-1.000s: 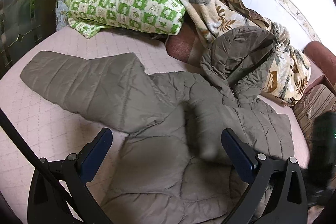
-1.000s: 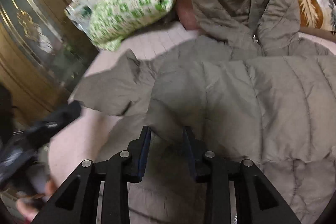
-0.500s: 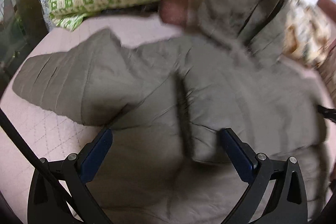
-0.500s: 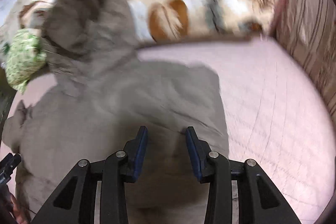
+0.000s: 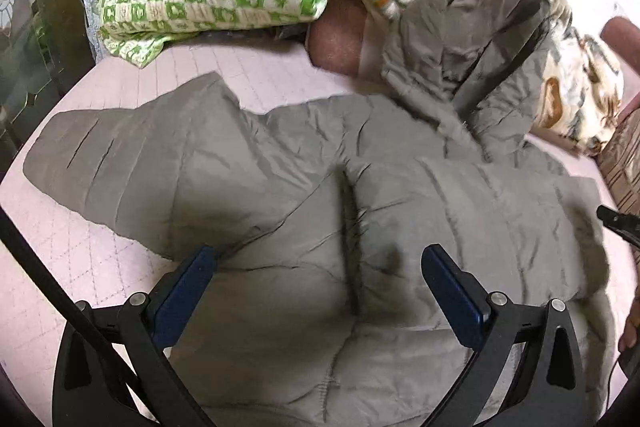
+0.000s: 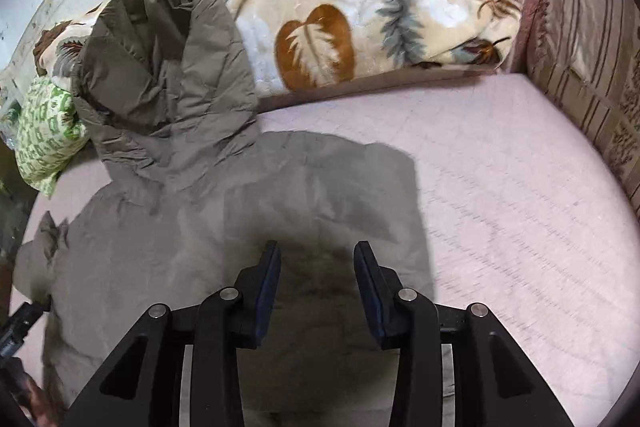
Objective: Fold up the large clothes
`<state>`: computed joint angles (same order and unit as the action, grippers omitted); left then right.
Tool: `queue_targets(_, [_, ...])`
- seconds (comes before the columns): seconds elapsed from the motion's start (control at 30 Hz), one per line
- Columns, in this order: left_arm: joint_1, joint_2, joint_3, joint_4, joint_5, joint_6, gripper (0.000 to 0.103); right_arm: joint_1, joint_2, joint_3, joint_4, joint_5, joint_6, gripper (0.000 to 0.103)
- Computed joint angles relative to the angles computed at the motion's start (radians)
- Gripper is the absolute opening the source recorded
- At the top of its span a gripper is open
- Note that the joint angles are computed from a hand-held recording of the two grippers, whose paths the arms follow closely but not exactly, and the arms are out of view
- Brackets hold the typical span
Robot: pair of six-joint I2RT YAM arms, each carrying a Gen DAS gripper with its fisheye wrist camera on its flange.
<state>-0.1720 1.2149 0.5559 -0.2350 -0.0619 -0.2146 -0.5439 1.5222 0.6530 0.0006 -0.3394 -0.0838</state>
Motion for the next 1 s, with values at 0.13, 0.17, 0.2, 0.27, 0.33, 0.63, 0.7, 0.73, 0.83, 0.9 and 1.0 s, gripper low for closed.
queue_targets(0.13, [-0.015, 0.131, 0.038, -0.028, -0.056, 0.000, 0.103, 0.157, -0.061, -0.090, 0.049, 0.051, 0.016, 0.041])
queue_targets(0.17, [-0.019, 0.156, 0.040, -0.020, -0.064, 0.005, 0.103, 0.216, -0.061, -0.104, 0.060, 0.086, 0.022, 0.041])
queue_targets(0.2, [-0.018, 0.157, 0.034, -0.014, -0.065, 0.007, 0.103, 0.286, -0.044, -0.110, 0.069, 0.130, 0.036, 0.042])
queue_targets(0.27, [-0.021, 0.140, 0.031, -0.020, -0.066, 0.010, 0.103, 0.404, 0.023, -0.107, 0.087, 0.227, 0.054, 0.052])
queue_targets(0.33, [-0.007, 0.081, 0.015, -0.024, -0.045, 0.017, 0.103, 0.497, 0.066, -0.109, 0.111, 0.353, 0.058, 0.055])
queue_targets(0.63, [0.192, -0.125, 0.001, -0.082, 0.153, 0.078, 0.103, 0.827, -0.271, -0.290, 0.063, 0.561, 0.127, 0.072])
queue_targets(0.7, [0.242, -0.132, 0.002, -0.093, 0.170, 0.098, 0.103, 0.847, -0.182, -0.285, 0.091, 0.547, 0.154, 0.072])
queue_targets(0.73, [0.280, -0.130, 0.002, -0.094, 0.189, 0.117, 0.103, 0.853, -0.094, -0.276, 0.120, 0.542, 0.170, 0.072])
queue_targets(0.83, [0.394, -0.126, -0.007, -0.082, 0.226, 0.202, 0.103, 0.853, -0.045, -0.311, 0.191, 0.536, 0.200, 0.072])
queue_targets(0.9, [0.492, -0.105, -0.006, -0.050, 0.241, 0.269, 0.103, 0.859, -0.164, -0.324, 0.133, 0.528, 0.209, 0.072])
queue_targets(1.0, [0.651, -0.008, 0.021, 0.007, 0.311, 0.348, 0.103, 0.890, -0.399, -0.347, 0.036, 0.526, 0.215, 0.074])
